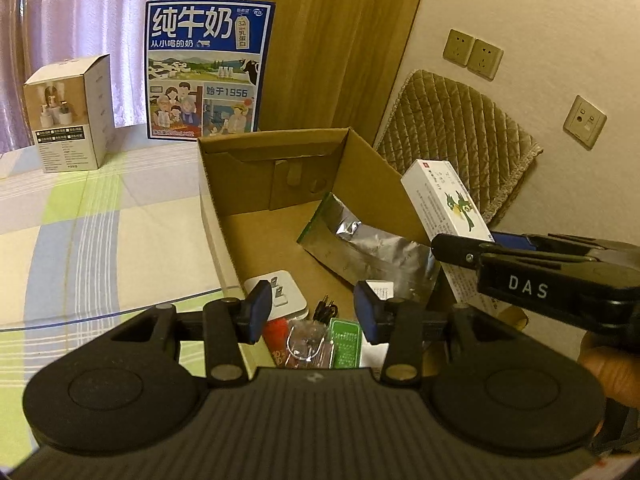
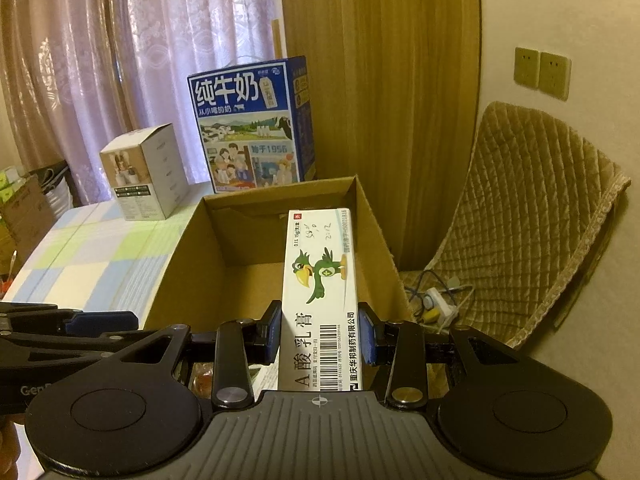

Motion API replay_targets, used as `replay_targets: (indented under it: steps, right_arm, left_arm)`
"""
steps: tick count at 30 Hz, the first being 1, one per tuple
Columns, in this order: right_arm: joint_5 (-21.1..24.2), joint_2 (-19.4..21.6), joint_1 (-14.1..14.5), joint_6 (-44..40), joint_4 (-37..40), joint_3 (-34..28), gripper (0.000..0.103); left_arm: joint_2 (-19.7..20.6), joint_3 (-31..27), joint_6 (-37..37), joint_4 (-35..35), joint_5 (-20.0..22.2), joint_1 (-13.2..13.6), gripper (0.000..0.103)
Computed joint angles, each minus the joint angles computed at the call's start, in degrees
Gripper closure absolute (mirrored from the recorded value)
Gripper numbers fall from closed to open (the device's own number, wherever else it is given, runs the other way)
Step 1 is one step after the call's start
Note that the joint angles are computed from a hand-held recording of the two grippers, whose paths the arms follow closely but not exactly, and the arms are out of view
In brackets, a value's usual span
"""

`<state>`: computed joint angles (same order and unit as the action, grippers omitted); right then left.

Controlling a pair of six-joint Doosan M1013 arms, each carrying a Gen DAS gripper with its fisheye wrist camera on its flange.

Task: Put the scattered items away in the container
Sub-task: 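Open the left tool to drop the wire holder while the right tool releases the ointment box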

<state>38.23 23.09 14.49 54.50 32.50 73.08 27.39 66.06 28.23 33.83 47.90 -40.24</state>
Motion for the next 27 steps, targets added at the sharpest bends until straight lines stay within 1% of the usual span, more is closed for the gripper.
replay_targets:
  steps: [11,17,20,23,27]
  right_arm:
    - [0.8,0.1,0.6,-0.3,0.3,-0.3,0.067]
    - [1.2,0.3,1.1,-0.1,0.1,-0.9,0.067]
    - [1.5,0.6,1.3,0.1,0.1,-1.2,0.067]
    - [2.1,0.9,1.5,0.5,0.1,-1.8,0.067]
    - [5.1,2.0,1.7,1.4,0.4,-3.7,0.067]
  left_arm:
    - [-1.0,1.4,-1.5,0.6,0.6,-0.2,0.06]
    - [-1.7,2.3,-2.6,1.1,0.2,-0.3,0.058]
    - [-1.9,2.6,-2.9,1.2,0.1,-0.3,0.056]
    - [-2.2,3.1,-3.7,1.7,0.2,-0.3,0.051]
    - [-2.9,4.2,-5.3,2.9,0.3,-0.3,0.043]
